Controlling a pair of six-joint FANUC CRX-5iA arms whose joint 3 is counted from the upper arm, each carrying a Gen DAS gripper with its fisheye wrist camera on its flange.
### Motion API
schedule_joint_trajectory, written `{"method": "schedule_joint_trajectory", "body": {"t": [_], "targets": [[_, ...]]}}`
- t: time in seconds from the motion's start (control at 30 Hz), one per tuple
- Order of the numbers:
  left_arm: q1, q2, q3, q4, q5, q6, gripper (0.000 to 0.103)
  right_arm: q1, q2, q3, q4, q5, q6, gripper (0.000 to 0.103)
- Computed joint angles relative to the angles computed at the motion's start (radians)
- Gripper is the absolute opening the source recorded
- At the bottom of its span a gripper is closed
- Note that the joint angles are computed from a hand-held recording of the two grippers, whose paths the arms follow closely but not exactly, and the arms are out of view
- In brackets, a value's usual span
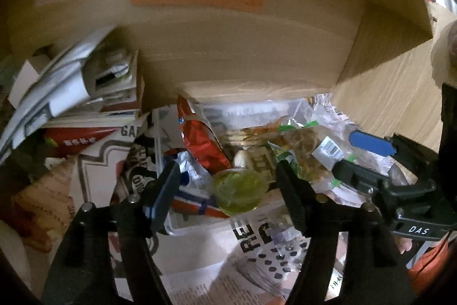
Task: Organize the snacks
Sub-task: 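Drop the pea packet into the clear box with the right tool while the left drops the jelly cup, then grasp the wrapped wafer bar with the right tool while the left grasps the cylindrical biscuit pack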
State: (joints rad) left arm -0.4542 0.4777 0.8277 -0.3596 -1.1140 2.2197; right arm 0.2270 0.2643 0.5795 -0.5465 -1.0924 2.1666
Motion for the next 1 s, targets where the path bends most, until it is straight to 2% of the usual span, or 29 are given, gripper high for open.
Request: {"method": "schedule_joint_trajectory", "body": {"t": [0.1,0.4,0.5,0.7,0.9,1.0], "targets": [[-0.016,-0.022,-0.024,-0.016,0.003,0.025,0.081,-0.017,-0.019,-0.031,0.006,0.0,0.004,0.064],[-0.058,0.014,-0.017,0.062,-0.031,0.006,0.084,-0.073,-0.05,-0.106,0.032,-0.027,-0.021,0.064],[-0.079,0.057,0.025,0.085,-0.071,0.006,0.09,-0.092,-0.065,-0.131,0.034,-0.027,-0.02,0.064],[-0.122,0.157,0.123,0.109,-0.151,0.013,0.09,-0.128,-0.086,-0.165,0.017,-0.039,-0.01,0.064],[-0.146,0.198,0.144,0.108,-0.198,0.01,0.091,-0.134,-0.082,-0.169,0.009,-0.068,0.016,0.064],[-0.154,0.153,0.06,0.08,-0.141,0.023,0.093,-0.125,-0.059,-0.142,0.0,-0.1,0.02,0.064]]}}
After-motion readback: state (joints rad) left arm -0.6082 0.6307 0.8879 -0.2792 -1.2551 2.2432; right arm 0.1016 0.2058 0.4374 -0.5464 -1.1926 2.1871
